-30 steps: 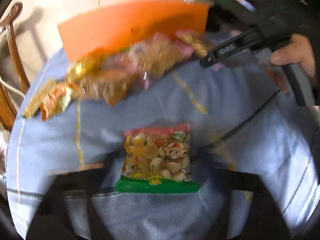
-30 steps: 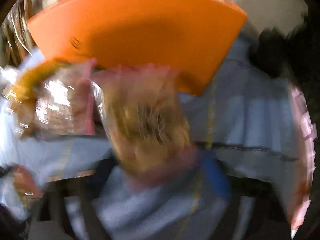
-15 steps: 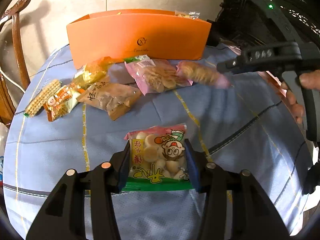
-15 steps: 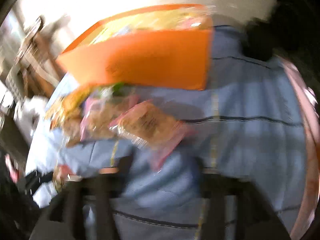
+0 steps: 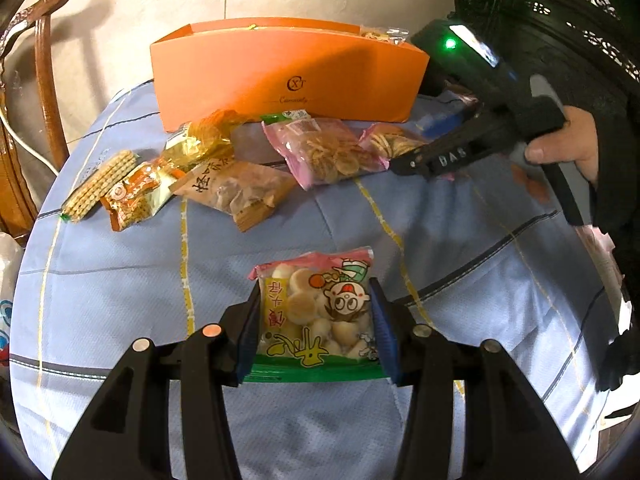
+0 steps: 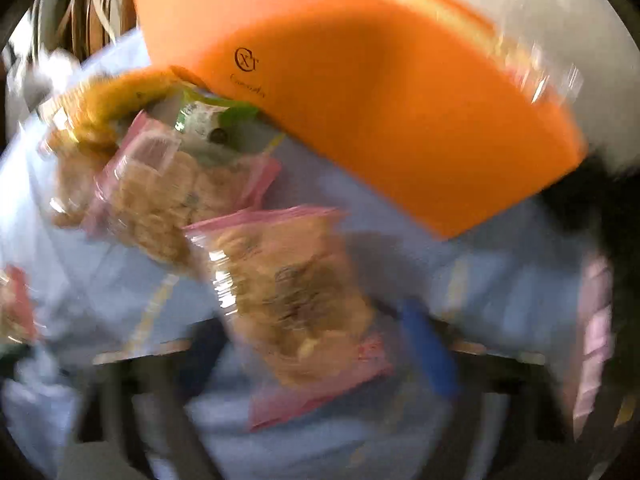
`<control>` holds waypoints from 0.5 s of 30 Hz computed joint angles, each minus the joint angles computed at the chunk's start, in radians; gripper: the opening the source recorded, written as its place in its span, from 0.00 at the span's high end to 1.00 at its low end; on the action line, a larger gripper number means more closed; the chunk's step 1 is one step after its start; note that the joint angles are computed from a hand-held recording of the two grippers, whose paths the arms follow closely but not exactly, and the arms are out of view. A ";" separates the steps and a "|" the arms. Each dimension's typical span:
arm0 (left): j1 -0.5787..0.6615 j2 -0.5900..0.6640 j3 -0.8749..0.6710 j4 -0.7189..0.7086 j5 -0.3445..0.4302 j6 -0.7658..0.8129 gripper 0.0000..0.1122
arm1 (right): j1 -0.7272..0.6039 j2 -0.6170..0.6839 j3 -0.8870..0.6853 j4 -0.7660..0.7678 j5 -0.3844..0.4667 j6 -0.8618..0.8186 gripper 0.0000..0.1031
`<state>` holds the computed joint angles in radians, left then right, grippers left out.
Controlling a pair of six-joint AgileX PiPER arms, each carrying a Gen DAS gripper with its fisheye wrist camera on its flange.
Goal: Organize snacks
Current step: 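Grasp the pink cookie bag with the right tool while the left tool grasps the cartoon bun bag, then lift both bags over the orange box and open both tools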
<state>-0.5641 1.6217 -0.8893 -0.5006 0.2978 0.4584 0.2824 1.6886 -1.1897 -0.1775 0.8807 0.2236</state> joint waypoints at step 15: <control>0.032 0.062 -0.417 0.211 0.173 -0.280 0.57 | 0.099 -0.403 -0.088 -0.003 0.179 0.265 0.61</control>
<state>-0.5316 1.6837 -1.3058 -0.2893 0.4706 0.1786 0.3810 1.2859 -1.2777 -0.1809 1.0593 0.4888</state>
